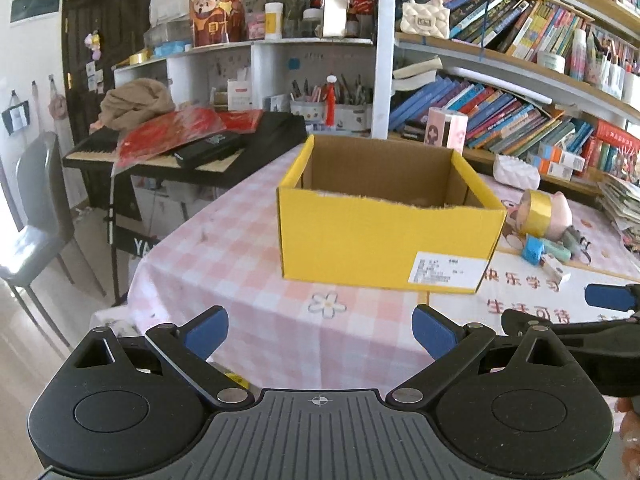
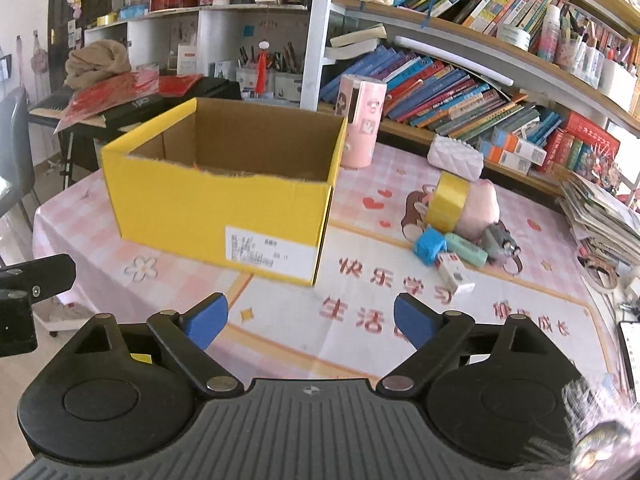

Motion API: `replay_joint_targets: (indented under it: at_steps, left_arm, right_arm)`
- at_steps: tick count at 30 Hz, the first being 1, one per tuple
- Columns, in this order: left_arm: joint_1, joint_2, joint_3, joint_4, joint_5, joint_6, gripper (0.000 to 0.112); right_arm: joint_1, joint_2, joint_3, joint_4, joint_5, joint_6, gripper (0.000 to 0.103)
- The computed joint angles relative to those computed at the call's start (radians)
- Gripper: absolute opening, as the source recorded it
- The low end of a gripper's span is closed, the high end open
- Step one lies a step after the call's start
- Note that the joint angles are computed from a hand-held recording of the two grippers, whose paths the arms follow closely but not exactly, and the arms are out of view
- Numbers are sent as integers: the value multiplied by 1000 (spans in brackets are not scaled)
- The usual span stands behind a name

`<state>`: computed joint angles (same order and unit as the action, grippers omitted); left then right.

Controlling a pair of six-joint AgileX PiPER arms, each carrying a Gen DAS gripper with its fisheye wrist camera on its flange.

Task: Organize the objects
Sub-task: 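Withdraw both tools from the box back toward the remaining items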

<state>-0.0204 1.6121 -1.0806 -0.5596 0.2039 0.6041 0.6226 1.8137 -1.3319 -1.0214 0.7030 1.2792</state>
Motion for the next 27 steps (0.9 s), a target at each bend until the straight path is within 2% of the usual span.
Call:
replay_joint_targets:
  at_steps: [3, 14, 27]
  left_arm:
    - [0, -16, 23, -10, 11, 17, 100]
    - [-24, -43, 81, -171, 77, 243, 100]
    - [-97, -23, 67, -251, 130, 351, 100]
  right_arm:
    - [21, -24, 44, -15, 15, 42, 91]
    - [70, -115, 190, -20, 114, 201, 91]
    - [49, -197, 289, 1, 208, 269, 91]
